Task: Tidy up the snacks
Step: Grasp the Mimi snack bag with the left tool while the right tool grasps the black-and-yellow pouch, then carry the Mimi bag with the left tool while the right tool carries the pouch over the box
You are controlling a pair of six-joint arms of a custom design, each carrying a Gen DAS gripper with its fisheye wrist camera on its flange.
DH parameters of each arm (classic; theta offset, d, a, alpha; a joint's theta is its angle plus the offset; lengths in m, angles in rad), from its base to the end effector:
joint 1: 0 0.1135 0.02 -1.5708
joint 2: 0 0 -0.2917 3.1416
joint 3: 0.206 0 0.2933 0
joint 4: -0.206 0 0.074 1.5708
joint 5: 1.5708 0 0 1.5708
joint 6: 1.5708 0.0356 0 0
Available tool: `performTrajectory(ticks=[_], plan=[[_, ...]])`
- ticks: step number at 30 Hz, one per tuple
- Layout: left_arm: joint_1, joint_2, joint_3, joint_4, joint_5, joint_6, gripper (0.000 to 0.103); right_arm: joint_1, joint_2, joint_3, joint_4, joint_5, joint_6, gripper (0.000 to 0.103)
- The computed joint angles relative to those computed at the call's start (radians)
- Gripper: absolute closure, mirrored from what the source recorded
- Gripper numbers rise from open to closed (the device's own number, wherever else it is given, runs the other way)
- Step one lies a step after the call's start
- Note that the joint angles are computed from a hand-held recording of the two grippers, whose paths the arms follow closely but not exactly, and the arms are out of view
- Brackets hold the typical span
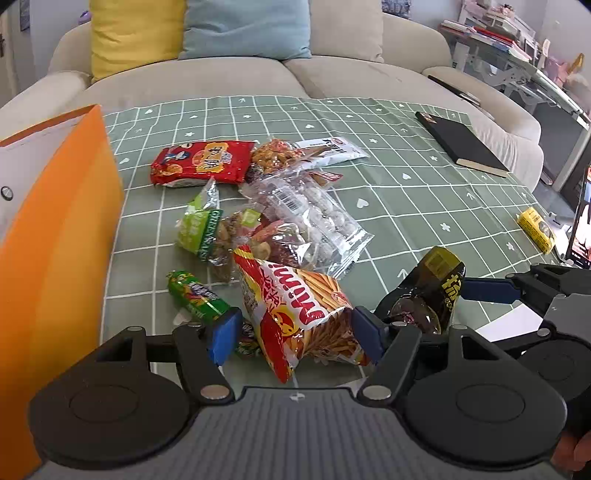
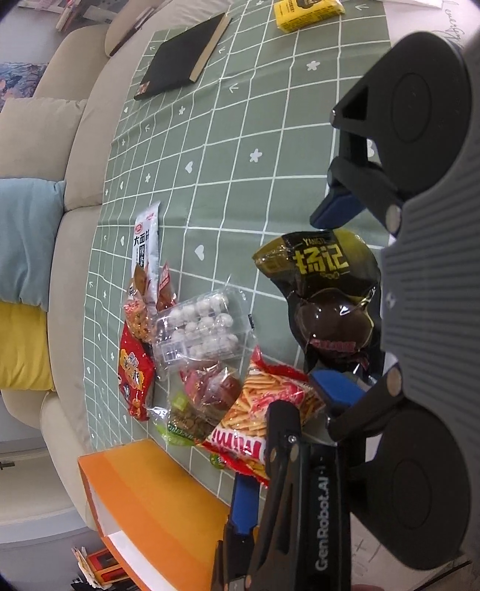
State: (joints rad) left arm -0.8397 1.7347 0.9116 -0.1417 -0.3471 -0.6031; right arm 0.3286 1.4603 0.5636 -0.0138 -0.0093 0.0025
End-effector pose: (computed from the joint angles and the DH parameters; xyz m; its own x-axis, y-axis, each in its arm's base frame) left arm 0.2547 -0.2659 0.1432 -0.7757 0.0660 -0.6277 0.1587 0.9829 -0.0928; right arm 0.2660 0.0910 0.1300 -0.7484 -0.2525 -0.6133 -0.3262 0.9453 0.0089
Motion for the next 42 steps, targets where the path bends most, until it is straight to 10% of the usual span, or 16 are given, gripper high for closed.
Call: performTrajectory(ticks=[18, 30, 42], plan=[[-0.028, 0.013, -0.025, 0.078, -0.047, 0.049, 0.056, 0.034, -0.003, -0.029, 0.046, -0.007, -0.013, 0.064], [-0.087, -0.13, -0.106, 0.067, -0.138, 0.01, 0.061, 0.036, -0.127, -0.052, -0.003, -0.042, -0.001, 0.066], [-0.153, -0.333, -0.082, -0.219, -0.269, -0.096, 0.062, 0.097, -0.366, -0.058, -0.093, -0.053, -0.01, 0.066]])
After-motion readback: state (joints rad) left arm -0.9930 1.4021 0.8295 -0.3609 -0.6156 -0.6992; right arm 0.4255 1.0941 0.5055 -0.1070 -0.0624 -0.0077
